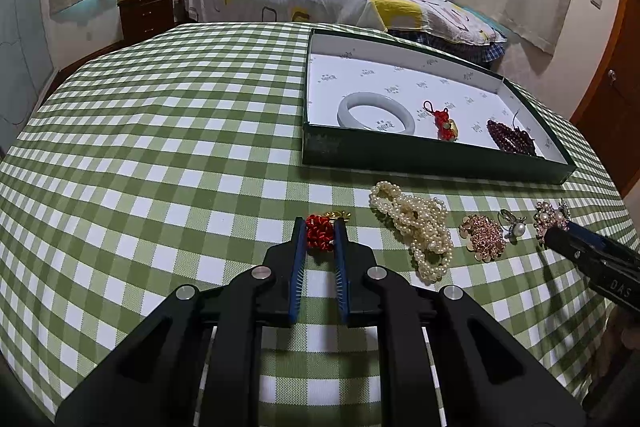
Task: Organize jewelry
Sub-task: 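Grasp the red flower brooch with the left tool, then grasp the gold pearl brooch with the right tool while the left tool holds the red flower brooch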
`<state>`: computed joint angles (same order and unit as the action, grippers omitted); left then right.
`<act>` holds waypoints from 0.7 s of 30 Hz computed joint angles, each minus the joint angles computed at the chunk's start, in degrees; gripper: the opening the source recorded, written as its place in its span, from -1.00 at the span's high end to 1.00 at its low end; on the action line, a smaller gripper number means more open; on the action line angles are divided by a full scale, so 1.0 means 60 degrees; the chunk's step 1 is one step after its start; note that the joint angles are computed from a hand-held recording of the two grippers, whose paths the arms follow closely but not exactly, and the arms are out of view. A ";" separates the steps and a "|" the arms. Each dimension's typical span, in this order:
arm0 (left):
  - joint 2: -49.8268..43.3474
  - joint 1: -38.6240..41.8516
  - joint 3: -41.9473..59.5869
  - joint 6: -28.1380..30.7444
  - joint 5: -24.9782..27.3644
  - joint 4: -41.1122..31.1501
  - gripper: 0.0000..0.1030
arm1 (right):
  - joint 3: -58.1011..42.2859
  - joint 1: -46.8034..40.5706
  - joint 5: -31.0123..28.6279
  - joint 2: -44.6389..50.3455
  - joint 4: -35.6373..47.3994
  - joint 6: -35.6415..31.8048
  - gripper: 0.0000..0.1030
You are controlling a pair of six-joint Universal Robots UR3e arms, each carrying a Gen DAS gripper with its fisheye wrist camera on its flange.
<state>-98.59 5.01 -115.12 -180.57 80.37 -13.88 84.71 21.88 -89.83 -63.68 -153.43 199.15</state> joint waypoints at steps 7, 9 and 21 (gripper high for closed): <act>0.0002 0.0021 0.0017 -0.0015 -0.0014 -0.0033 0.73 | -0.0234 -0.0036 0.0074 0.0192 0.0004 0.0064 -0.02; -0.0003 0.0022 0.0033 -0.0020 -0.0011 -0.0048 0.73 | -0.0448 0.0010 -0.0101 0.0362 0.0017 -0.0004 0.01; -0.0007 0.0031 0.0025 -0.0018 -0.0021 -0.0033 0.73 | -0.0781 0.0250 -0.0464 0.0499 0.0227 -0.0290 0.38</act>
<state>-98.63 5.19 -114.97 -180.68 80.24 -14.08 80.02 23.38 -92.62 -60.68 -152.07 197.41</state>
